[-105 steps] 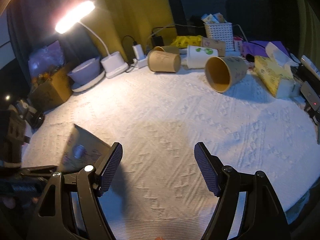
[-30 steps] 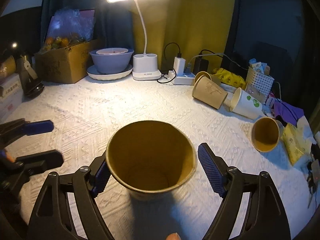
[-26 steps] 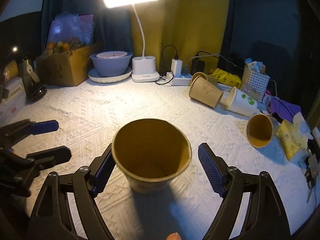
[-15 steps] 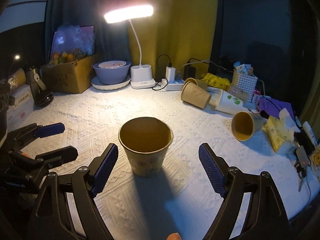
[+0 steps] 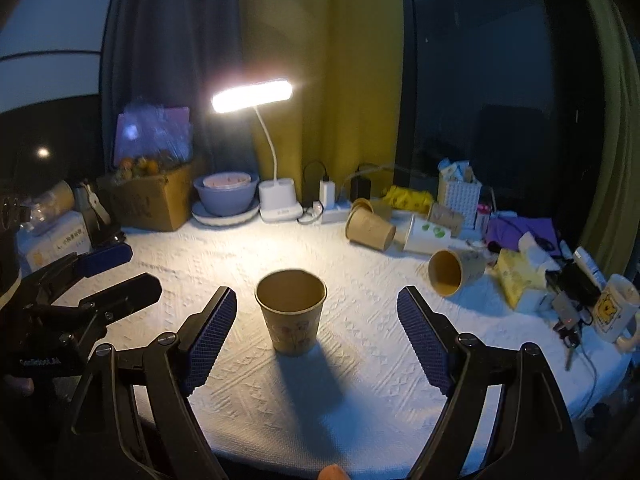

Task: Flip cup upright

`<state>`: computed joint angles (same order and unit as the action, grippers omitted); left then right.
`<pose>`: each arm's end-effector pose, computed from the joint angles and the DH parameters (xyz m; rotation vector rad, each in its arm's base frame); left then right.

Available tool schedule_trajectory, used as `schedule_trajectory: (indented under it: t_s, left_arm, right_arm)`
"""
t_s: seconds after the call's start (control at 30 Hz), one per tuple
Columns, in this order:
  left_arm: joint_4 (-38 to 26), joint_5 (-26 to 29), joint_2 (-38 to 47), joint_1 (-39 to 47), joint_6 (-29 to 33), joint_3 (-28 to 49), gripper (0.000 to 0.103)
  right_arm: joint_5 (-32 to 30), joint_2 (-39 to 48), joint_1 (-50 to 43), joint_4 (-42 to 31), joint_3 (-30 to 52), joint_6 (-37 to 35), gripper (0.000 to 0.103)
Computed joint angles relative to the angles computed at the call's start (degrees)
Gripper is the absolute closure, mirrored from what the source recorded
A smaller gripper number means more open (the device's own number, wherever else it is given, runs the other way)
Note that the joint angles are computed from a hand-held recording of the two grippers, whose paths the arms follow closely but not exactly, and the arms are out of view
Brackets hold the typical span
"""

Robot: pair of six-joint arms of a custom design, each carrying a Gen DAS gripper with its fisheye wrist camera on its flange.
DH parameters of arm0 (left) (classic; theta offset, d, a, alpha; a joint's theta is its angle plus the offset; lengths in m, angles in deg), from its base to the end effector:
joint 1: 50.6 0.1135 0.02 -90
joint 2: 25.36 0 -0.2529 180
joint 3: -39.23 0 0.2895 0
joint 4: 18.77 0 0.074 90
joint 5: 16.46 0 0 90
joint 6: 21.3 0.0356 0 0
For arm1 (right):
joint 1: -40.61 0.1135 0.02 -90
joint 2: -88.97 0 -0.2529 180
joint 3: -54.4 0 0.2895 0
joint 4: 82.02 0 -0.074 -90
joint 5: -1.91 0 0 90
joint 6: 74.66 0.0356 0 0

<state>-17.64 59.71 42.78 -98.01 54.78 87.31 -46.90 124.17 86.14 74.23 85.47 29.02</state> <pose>0.2096 -0.2155 0.2137 0.3929 1.8818 -0.4978 0.1507 0.1200 0.1913 -0.1069 1.9278 -0.0549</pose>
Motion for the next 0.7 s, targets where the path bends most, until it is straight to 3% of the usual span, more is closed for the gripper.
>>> schedule_trajectory:
  t_s: [0.27, 0.43, 0.7]
  left_arm:
    - [1.7, -7.0, -5.7, -5.7, 4.3, -0.2, 0.009]
    - [3.1, -9.4, -7.1, -7.2, 6.8, -0.2, 0.009]
    - [3.1, -8.5, -6.5, -7.3, 6.1, 0.1, 0.009]
  right_arm:
    - [8.6, -10.1, 7.6, -6.3, 0.0, 0.2, 0.018]
    - [9.0, -13.7, 8.0, -8.1, -1.0, 0.9, 0.018]
    - [8.5, -16.3, 7.2, -9.4, -1.7, 0.9, 0.018]
